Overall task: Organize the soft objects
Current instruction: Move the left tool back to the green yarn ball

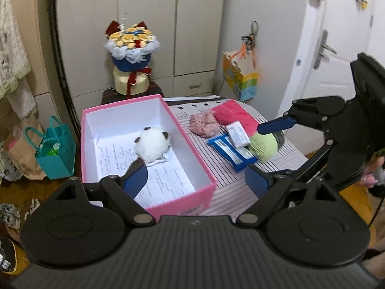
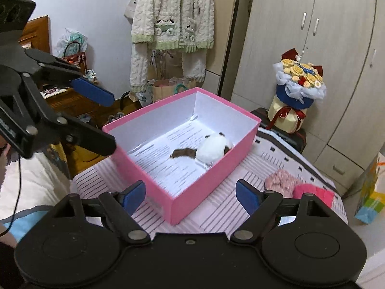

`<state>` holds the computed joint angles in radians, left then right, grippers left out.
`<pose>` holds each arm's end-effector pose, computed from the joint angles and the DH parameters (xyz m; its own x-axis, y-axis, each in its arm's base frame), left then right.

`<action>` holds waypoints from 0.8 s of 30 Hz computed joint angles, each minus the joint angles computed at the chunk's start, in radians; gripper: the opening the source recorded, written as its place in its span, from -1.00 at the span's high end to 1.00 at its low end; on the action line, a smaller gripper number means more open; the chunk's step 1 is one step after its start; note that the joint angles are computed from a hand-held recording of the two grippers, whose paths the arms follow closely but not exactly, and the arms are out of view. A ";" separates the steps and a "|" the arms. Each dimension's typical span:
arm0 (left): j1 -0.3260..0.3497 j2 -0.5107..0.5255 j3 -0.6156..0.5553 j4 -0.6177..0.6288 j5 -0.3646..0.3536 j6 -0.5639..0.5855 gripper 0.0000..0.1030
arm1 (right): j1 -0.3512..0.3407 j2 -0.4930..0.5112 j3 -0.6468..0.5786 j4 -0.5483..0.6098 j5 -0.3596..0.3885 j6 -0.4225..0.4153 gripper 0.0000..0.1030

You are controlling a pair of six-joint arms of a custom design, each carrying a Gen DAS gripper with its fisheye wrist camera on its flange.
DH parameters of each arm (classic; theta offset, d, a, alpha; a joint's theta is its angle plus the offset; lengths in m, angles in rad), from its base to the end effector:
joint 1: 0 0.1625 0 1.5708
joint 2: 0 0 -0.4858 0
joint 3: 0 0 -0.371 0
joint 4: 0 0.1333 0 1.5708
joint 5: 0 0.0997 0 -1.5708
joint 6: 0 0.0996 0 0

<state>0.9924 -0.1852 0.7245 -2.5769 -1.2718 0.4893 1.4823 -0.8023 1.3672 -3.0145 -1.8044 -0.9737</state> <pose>-0.3710 -0.8657 0.0213 -0.5408 0.7146 -0.4437 0.8411 0.4666 -0.2736 0.0401 -0.7959 0.3281 -0.5826 -0.3774 0.7198 -0.7566 0.5753 -0.3108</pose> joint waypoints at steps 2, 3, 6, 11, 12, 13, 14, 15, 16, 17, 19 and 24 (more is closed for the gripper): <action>-0.008 -0.012 0.041 -0.022 0.006 0.023 -0.73 | -0.004 -0.031 0.051 -0.014 0.011 0.004 -0.68; -0.013 -0.016 0.059 -0.035 0.007 0.035 -0.76 | -0.007 -0.043 0.070 -0.015 0.017 0.008 -0.68; -0.023 -0.020 0.101 -0.073 0.003 0.074 -0.82 | -0.021 -0.081 0.143 -0.061 0.032 0.011 -0.72; -0.039 -0.003 0.132 -0.101 -0.008 0.112 -0.87 | -0.059 -0.121 0.230 -0.151 0.041 0.014 -0.74; -0.041 0.003 0.129 -0.091 -0.012 0.111 -0.88 | -0.072 -0.127 0.245 -0.174 0.041 0.018 -0.74; -0.042 0.011 0.123 -0.079 -0.017 0.111 -0.88 | -0.079 -0.129 0.254 -0.193 0.038 0.021 -0.74; -0.043 0.016 0.122 -0.075 -0.024 0.109 -0.88 | -0.091 -0.134 0.266 -0.211 0.039 0.023 -0.74; -0.044 0.024 0.115 -0.068 -0.033 0.107 -0.90 | -0.103 -0.140 0.277 -0.227 0.042 0.026 -0.74; -0.044 0.033 0.107 -0.062 -0.038 0.105 -0.91 | -0.115 -0.145 0.287 -0.244 0.044 0.028 -0.75; -0.045 0.042 0.097 -0.056 -0.044 0.104 -0.91 | -0.126 -0.147 0.294 -0.261 0.045 0.030 -0.75; -0.045 0.064 0.069 -0.043 -0.055 0.106 -0.92 | -0.148 -0.150 0.305 -0.292 0.049 0.028 -0.75; -0.041 0.134 -0.032 -0.006 -0.097 0.101 -0.92 | -0.202 -0.147 0.291 -0.297 0.080 0.064 -0.76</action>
<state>0.9514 -0.0508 0.6920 -2.5828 -1.3684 0.5907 1.2804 -0.9498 1.6581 -3.3117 -1.7240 -0.9096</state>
